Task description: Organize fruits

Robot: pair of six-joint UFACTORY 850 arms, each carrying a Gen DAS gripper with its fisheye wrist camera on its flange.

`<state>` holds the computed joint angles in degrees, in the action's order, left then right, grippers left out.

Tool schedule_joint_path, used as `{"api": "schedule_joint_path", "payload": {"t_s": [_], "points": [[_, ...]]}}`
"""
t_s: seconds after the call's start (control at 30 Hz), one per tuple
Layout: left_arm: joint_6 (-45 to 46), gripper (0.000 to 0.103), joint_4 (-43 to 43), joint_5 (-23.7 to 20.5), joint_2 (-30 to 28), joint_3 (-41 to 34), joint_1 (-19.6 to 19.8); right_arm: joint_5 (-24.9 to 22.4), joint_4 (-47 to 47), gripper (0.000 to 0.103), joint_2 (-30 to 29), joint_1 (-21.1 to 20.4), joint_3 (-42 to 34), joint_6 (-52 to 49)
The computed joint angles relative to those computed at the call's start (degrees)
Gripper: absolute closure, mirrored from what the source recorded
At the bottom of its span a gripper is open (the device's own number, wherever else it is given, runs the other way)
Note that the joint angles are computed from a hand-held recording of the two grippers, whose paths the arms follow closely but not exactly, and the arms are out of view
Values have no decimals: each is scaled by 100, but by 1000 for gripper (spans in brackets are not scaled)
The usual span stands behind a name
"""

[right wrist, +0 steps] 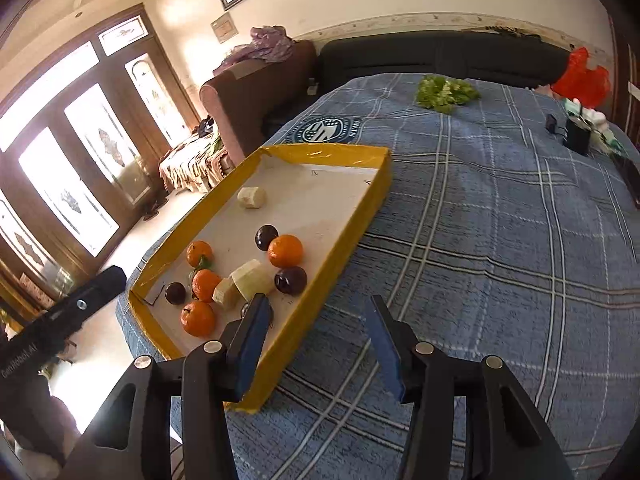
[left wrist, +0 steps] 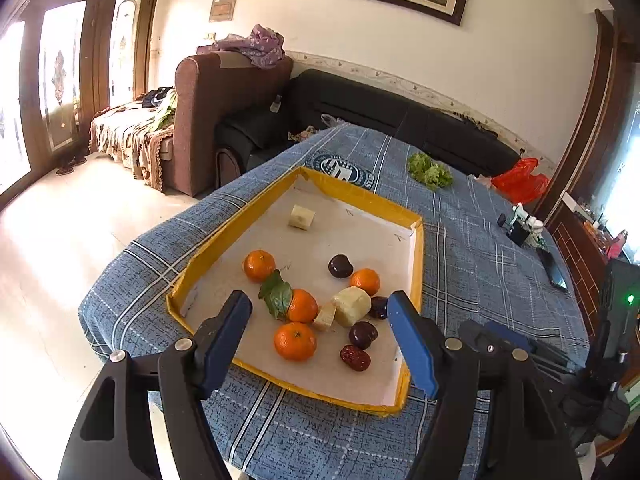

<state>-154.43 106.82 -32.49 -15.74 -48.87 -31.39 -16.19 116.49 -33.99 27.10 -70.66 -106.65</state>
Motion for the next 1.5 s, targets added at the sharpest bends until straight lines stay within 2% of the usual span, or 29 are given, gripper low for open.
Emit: {"api": "schedule_joint_path", "payload": {"t_s": [0.43, 0.6, 0.77, 0.8, 0.9, 1.0, 1.13, 1.17, 1.23, 1.3, 1.37, 1.4, 1.5], "points": [[-233, 25, 161, -1087, 892, 508, -841, -565, 2045, 44, 993, -225, 1235, -1838], [275, 19, -118, -1754, 1051, 401, -1273, -792, 2411, 44, 1407, -354, 1597, -2222], [1225, 18, -540, -2086, 1301, 172, -1497, -898, 3142, 44, 2195, -500, 1981, -3246], [1515, 15, -721, -2262, 1385, 101, -1569, -921, 3254, 43, 2397, -547, 2050, -3442], [1970, 12, -994, -2580, 1611, -34, -1666, -872, 3156, 38, 3039, -761, 2091, -3614], [2241, 9, -1142, -2701, 1863, -123, -1659, -759, 3009, 34, 3554, -978, 1921, -3607], [2501, 5, -1371, -2947, 1993, -193, -1539, -555, 2366, 22, 3886, -1175, 1537, -3062], [2482, 4, -1385, -2974, 1988, -170, -1499, -520, 2189, 21, 3887, -1191, 1469, -2911], [2315, 2, -1381, -2980, 1889, -96, -1377, -463, 2173, 13, 3809, -1134, 1444, -2969], [2115, 2, -1362, -2852, 1657, -56, -1211, -345, 2579, 11, 3571, -972, 1477, -3386], [2067, 2, -1476, -2724, 1394, -67, -1059, -309, 2226, 11, 3147, -819, 1453, -3048], [1985, 2, -1537, -2502, 1206, -68, -911, -378, 1894, 11, 2970, -785, 1446, -2748], [1427, 2, -1344, -1725, 890, 44, -534, -417, 1804, 11, 2278, -545, 1329, -2611]]}}
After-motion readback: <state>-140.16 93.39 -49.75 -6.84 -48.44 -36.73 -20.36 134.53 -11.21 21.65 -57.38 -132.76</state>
